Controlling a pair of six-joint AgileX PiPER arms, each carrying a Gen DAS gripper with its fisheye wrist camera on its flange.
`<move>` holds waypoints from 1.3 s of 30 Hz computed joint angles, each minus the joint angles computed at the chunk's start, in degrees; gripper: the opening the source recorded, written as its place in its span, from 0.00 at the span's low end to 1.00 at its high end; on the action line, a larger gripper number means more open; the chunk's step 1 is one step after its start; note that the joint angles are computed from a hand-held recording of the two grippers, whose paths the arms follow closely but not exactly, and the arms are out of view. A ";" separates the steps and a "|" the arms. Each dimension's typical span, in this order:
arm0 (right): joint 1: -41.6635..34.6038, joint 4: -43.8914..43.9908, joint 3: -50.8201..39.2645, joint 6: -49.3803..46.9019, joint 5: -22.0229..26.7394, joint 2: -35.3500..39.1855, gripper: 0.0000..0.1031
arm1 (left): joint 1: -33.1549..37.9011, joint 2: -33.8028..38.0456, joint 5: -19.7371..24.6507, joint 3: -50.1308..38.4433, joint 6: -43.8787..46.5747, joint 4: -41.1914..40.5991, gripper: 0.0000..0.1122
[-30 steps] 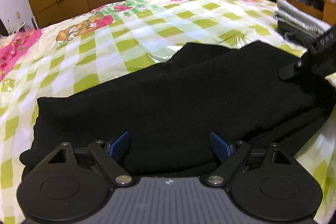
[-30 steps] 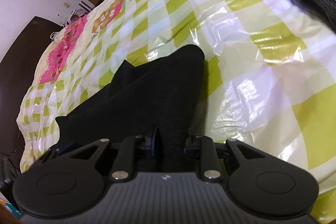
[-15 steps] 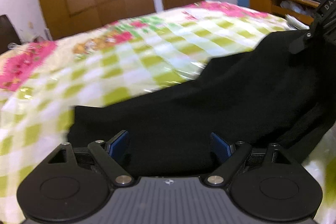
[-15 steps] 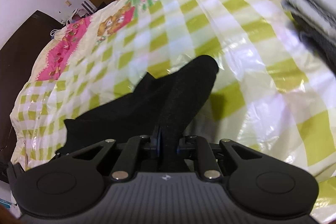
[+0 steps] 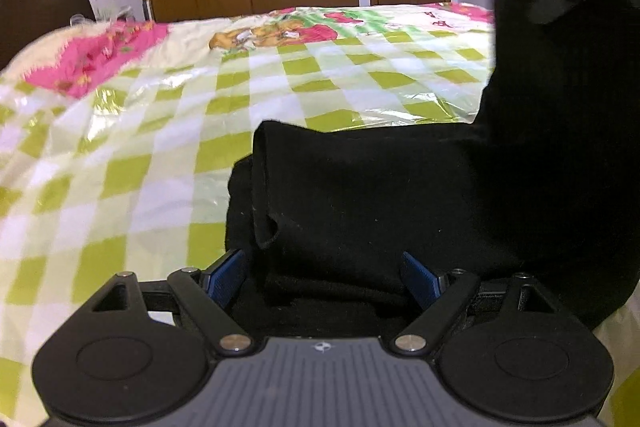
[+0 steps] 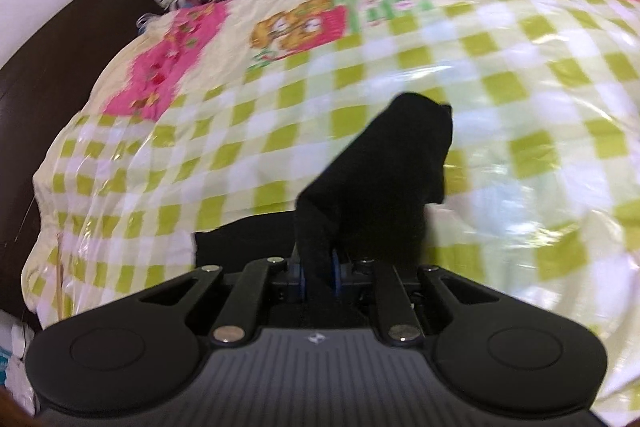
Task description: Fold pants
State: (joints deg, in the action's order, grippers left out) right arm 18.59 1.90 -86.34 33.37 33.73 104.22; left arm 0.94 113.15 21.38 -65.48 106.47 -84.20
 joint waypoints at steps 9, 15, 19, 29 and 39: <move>8.90 -1.09 -29.39 -1.94 13.39 21.32 0.11 | 2.53 1.92 4.95 -1.96 -5.79 3.27 0.85; 11.40 -0.53 -42.17 -2.48 19.63 30.39 0.11 | 3.05 2.60 5.90 -2.86 -7.99 4.28 0.84; 11.64 -0.70 -48.35 -1.46 22.88 33.44 0.11 | 3.05 2.76 6.03 -2.94 -8.13 4.22 0.83; 12.71 -1.19 -57.78 0.93 26.53 39.53 0.12 | 2.57 0.85 4.07 -0.64 -6.38 1.52 0.83; 8.11 24.01 -40.53 -13.04 10.82 32.41 0.26 | 11.96 -8.64 7.54 9.12 -10.55 3.79 0.85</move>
